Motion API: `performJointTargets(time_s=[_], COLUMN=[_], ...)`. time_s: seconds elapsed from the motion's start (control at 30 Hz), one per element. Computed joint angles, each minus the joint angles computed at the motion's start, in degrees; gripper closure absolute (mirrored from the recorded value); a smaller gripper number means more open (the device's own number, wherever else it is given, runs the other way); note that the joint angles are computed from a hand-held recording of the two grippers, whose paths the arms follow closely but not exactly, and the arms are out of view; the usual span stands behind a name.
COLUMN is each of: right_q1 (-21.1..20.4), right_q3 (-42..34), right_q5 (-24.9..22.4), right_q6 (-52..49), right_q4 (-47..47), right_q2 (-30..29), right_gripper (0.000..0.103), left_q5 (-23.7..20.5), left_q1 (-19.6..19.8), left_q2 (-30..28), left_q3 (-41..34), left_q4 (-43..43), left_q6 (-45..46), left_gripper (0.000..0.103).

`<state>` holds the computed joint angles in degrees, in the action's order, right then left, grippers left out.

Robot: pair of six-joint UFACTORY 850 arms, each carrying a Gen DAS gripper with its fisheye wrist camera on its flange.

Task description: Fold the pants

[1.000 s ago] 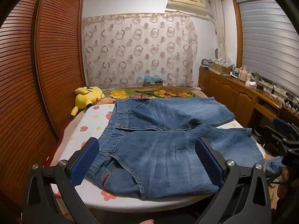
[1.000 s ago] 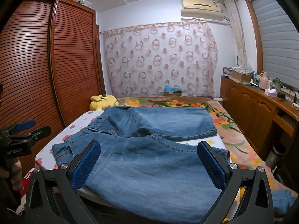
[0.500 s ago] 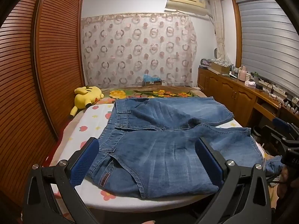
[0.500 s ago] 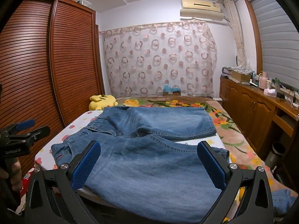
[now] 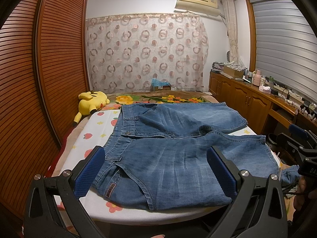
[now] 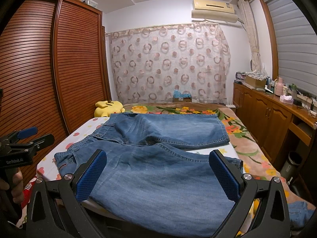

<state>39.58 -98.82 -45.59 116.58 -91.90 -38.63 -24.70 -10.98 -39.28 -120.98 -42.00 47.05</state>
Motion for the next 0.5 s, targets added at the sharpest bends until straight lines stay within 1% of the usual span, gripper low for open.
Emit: performJointTargets(time_s=[0.5], right_q1=[0.05], right_q3=[0.09], right_q5=[-0.12], right_q6=[0.05], right_q4=[-0.22], right_q2=[0.03], right_gripper=[0.0], left_q5=[-0.18], left_q1=[0.01], left_q2=[-0.08], left_q3=[-0.3], left_q4=[0.37], left_q6=[-0.37], left_gripper=[0.0])
